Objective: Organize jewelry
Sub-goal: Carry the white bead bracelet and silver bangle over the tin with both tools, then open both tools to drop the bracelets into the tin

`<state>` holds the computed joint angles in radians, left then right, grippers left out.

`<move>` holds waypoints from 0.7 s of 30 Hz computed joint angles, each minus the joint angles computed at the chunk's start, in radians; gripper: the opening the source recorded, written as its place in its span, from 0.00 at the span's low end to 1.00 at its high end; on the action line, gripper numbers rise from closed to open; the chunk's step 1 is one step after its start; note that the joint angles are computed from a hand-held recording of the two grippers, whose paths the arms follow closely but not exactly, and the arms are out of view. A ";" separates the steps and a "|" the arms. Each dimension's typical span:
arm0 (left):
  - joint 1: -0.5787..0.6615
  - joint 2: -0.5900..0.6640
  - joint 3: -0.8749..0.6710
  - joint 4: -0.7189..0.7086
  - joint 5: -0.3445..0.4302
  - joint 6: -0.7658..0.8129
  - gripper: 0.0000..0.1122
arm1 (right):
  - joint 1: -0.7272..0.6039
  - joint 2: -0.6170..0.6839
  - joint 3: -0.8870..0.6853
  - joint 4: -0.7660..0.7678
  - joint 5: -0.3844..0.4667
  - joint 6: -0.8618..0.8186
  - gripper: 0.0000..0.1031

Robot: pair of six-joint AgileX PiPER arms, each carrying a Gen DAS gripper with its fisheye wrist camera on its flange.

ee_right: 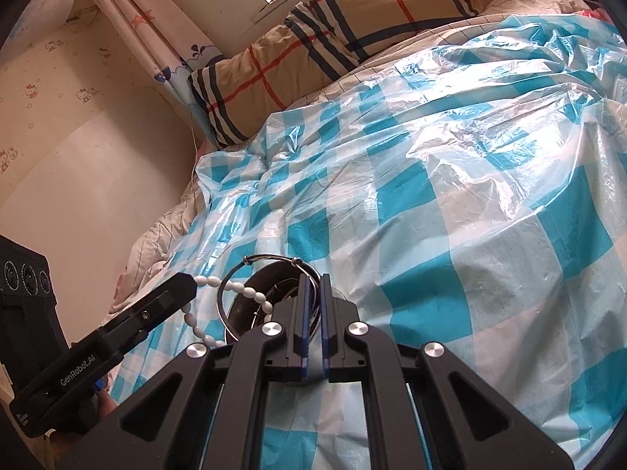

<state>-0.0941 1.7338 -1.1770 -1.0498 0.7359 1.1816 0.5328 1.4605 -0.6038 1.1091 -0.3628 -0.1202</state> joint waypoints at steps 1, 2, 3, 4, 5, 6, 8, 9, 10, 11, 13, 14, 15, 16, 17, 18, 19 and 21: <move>-0.006 0.011 -0.006 0.010 -0.015 -0.017 0.06 | -0.007 0.014 -0.013 0.001 0.012 -0.012 0.05; -0.006 0.021 -0.011 0.013 -0.021 -0.029 0.06 | -0.012 0.031 -0.030 0.021 0.024 -0.043 0.05; -0.001 0.031 -0.019 0.017 -0.013 -0.038 0.07 | -0.015 0.047 -0.048 0.052 0.036 -0.087 0.05; 0.003 0.027 -0.011 0.010 -0.021 -0.030 0.07 | -0.013 0.063 -0.068 0.099 0.044 -0.149 0.05; 0.005 0.021 -0.004 0.005 -0.033 -0.023 0.07 | -0.013 0.080 -0.088 0.142 0.054 -0.207 0.06; 0.009 0.019 -0.004 0.004 -0.032 -0.019 0.08 | -0.014 0.096 -0.111 0.194 0.069 -0.277 0.06; 0.017 0.009 0.001 -0.006 -0.039 -0.013 0.15 | -0.010 0.129 -0.152 0.308 0.078 -0.420 0.08; 0.021 0.004 0.003 -0.010 -0.040 -0.015 0.17 | -0.005 0.138 -0.164 0.347 0.075 -0.465 0.10; 0.026 -0.001 0.003 -0.009 -0.038 -0.018 0.22 | 0.003 0.139 -0.168 0.368 0.063 -0.487 0.13; 0.027 -0.012 0.010 -0.009 -0.046 -0.017 0.27 | 0.012 0.133 -0.163 0.363 0.044 -0.478 0.19; 0.027 -0.045 0.036 -0.001 -0.076 -0.012 0.38 | 0.032 0.110 -0.149 0.402 0.002 -0.497 0.31; 0.026 -0.067 0.054 0.003 -0.092 -0.008 0.46 | 0.044 0.092 -0.135 0.402 -0.019 -0.483 0.34; 0.025 -0.091 0.075 0.011 -0.107 -0.005 0.48 | 0.054 0.074 -0.119 0.404 -0.032 -0.467 0.35; 0.025 -0.115 0.096 0.020 -0.119 -0.001 0.51 | 0.065 0.055 -0.108 0.424 -0.047 -0.473 0.36; 0.024 -0.139 0.117 0.033 -0.129 0.002 0.54 | 0.082 0.038 -0.098 0.453 -0.068 -0.486 0.42; 0.025 -0.163 0.134 0.053 -0.138 -0.003 0.56 | 0.103 0.022 -0.090 0.479 -0.093 -0.497 0.46; 0.027 -0.188 0.154 0.070 -0.147 -0.003 0.59 | 0.124 0.009 -0.085 0.511 -0.116 -0.520 0.48; 0.034 -0.238 0.197 0.091 -0.164 0.003 0.63 | 0.170 -0.011 -0.074 0.569 -0.159 -0.552 0.54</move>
<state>-0.0599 1.4957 -0.9802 -0.9593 0.5722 1.1842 0.7029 1.4491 -0.6781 1.6782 -0.5217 -0.6724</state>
